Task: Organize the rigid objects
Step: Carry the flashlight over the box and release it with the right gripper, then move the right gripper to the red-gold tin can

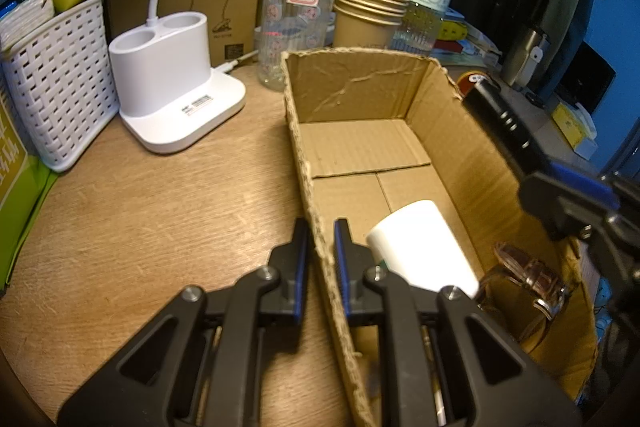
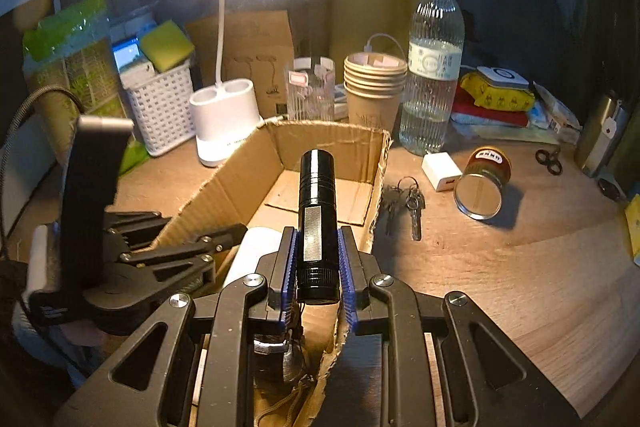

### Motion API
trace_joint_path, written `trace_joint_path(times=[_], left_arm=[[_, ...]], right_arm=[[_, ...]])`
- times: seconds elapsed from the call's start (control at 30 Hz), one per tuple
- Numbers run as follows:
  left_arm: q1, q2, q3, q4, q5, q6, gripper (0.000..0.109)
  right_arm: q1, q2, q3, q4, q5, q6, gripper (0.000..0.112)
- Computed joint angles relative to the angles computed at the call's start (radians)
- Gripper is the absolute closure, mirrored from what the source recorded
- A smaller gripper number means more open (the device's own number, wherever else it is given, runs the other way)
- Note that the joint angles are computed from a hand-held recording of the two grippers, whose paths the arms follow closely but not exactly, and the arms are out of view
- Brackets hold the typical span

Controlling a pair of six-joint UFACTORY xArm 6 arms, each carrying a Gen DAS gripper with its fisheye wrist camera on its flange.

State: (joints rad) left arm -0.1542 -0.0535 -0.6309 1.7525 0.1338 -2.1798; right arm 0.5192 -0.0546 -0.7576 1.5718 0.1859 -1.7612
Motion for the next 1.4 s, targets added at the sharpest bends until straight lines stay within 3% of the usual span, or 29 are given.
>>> trace_joint_path(times=[0.43, 0.47, 0.53, 1.23, 1.4], left_arm=[[0.001, -0.002, 0.001, 0.002, -0.001, -0.001, 0.095], [0.001, 0.0, -0.001, 0.012, -0.002, -0.011, 0.095], [0.003, 0.002, -0.002, 0.018, -0.004, -0.015, 0.095], [0.002, 0.002, -0.004, 0.012, -0.002, -0.009, 0.095], [0.003, 0.002, -0.004, 0.013, -0.003, -0.008, 0.095]], right_arm=[[0.048, 0.065, -0.036, 0.011, -0.103, -0.048, 0.089], [0.045, 0.062, -0.032, -0.006, -0.094, -0.023, 0.08], [0.039, 0.053, -0.023, -0.035, -0.071, 0.003, 0.074], [0.013, -0.003, -0.012, 0.052, -0.072, -0.083, 0.073], [-0.015, -0.007, -0.025, 0.084, -0.068, -0.097, 0.067]])
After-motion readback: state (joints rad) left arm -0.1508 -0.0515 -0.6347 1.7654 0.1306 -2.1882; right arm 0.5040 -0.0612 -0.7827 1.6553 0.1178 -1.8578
